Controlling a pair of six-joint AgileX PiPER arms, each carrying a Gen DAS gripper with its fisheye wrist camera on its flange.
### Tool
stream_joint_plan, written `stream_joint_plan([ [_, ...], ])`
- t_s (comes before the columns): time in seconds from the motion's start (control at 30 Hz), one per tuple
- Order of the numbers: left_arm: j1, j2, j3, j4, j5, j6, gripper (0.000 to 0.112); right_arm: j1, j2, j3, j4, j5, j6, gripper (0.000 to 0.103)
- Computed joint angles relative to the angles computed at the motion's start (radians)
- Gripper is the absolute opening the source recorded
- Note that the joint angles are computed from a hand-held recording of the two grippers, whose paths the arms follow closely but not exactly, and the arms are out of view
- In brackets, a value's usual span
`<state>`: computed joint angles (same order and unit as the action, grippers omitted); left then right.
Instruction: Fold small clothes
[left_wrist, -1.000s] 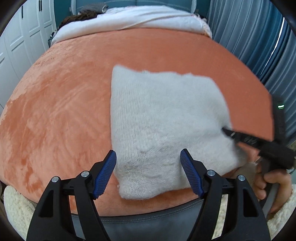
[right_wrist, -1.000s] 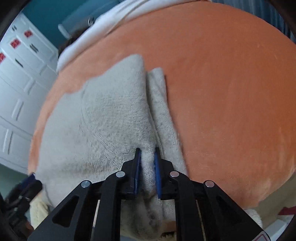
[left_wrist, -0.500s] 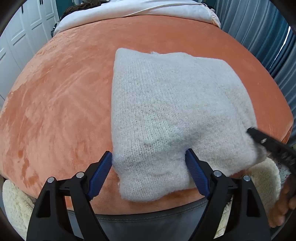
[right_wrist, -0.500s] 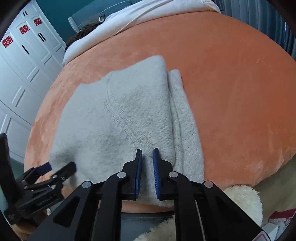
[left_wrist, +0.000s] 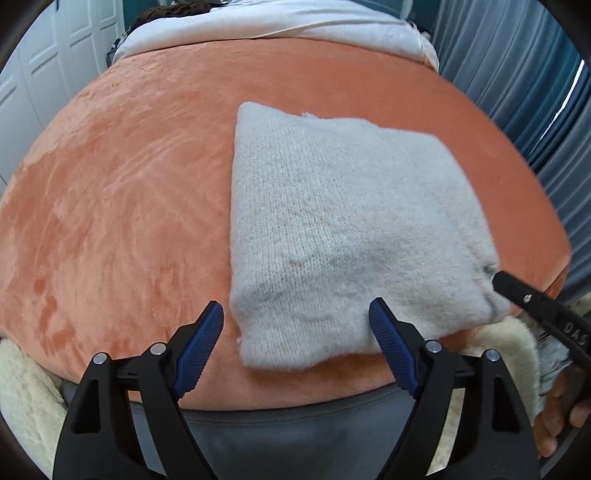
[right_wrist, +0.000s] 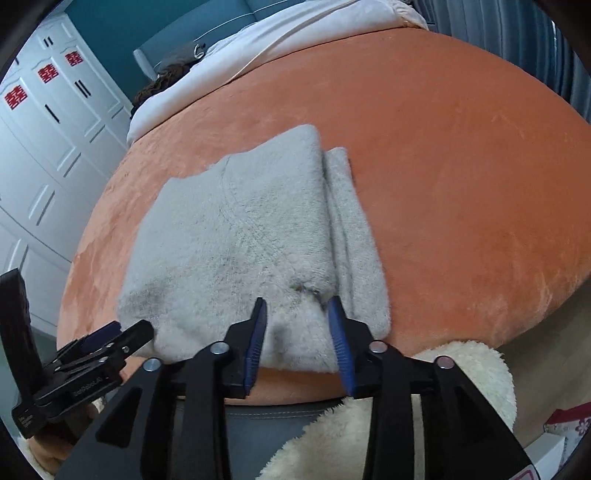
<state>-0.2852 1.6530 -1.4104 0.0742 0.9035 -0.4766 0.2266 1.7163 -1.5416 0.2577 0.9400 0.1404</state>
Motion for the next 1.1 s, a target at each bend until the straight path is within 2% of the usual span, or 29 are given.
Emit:
stream_joint_plan([
  [0.03, 0.004, -0.012, 0.017, -0.002, -0.006, -0.006, 0.08, -0.007, -0.012, 0.026, -0.011, -0.006, 0.009, 0.051],
  [0.1, 0.009, -0.008, 0.031, 0.003, 0.0, -0.015, 0.08, -0.009, -0.002, 0.058, -0.013, -0.017, 0.017, 0.052],
  [0.17, 0.02, 0.011, 0.031, -0.013, 0.016, -0.017, 0.08, -0.031, 0.015, 0.078, 0.066, -0.025, -0.036, 0.05],
  [0.2, 0.027, 0.015, 0.031, -0.028, 0.018, -0.014, 0.08, -0.029, 0.031, 0.066, 0.074, -0.021, -0.032, 0.038],
  [0.23, 0.028, 0.015, 0.031, -0.03, 0.018, -0.015, 0.08, -0.045, 0.027, 0.063, 0.097, -0.012, -0.063, 0.017],
  [0.33, 0.007, 0.006, 0.024, 0.009, 0.027, -0.033, 0.08, -0.042, -0.012, 0.032, 0.119, -0.049, -0.084, 0.014],
  [0.47, -0.004, -0.013, 0.031, 0.015, 0.012, -0.037, 0.083, -0.045, -0.075, 0.009, 0.06, -0.084, -0.064, 0.013],
  [0.57, -0.01, 0.01, 0.018, 0.018, 0.025, -0.037, 0.083, -0.037, 0.03, -0.017, -0.041, -0.016, -0.019, 0.013],
  [0.6, -0.011, 0.02, 0.011, 0.015, 0.034, -0.039, 0.083, -0.041, 0.089, -0.023, -0.026, 0.023, -0.025, 0.014],
  [0.63, -0.012, 0.027, 0.004, 0.012, 0.043, -0.038, 0.083, -0.061, 0.112, -0.002, 0.028, 0.024, -0.046, 0.014],
  [0.8, -0.011, -0.008, -0.003, 0.011, 0.054, -0.044, 0.083, -0.091, 0.074, -0.045, 0.061, 0.067, -0.02, 0.025],
  [0.97, -0.01, -0.019, -0.103, 0.025, 0.05, -0.057, 0.085, -0.021, -0.021, -0.079, -0.051, 0.016, 0.015, 0.022],
  [1.0, -0.015, -0.001, -0.131, 0.039, 0.059, -0.061, 0.086, -0.011, -0.013, -0.109, -0.028, 0.024, -0.009, 0.022],
  [1.1, -0.023, 0.114, -0.24, 0.088, 0.151, -0.069, 0.085, 0.051, 0.078, -0.235, 0.012, 0.092, -0.085, 0.021],
])
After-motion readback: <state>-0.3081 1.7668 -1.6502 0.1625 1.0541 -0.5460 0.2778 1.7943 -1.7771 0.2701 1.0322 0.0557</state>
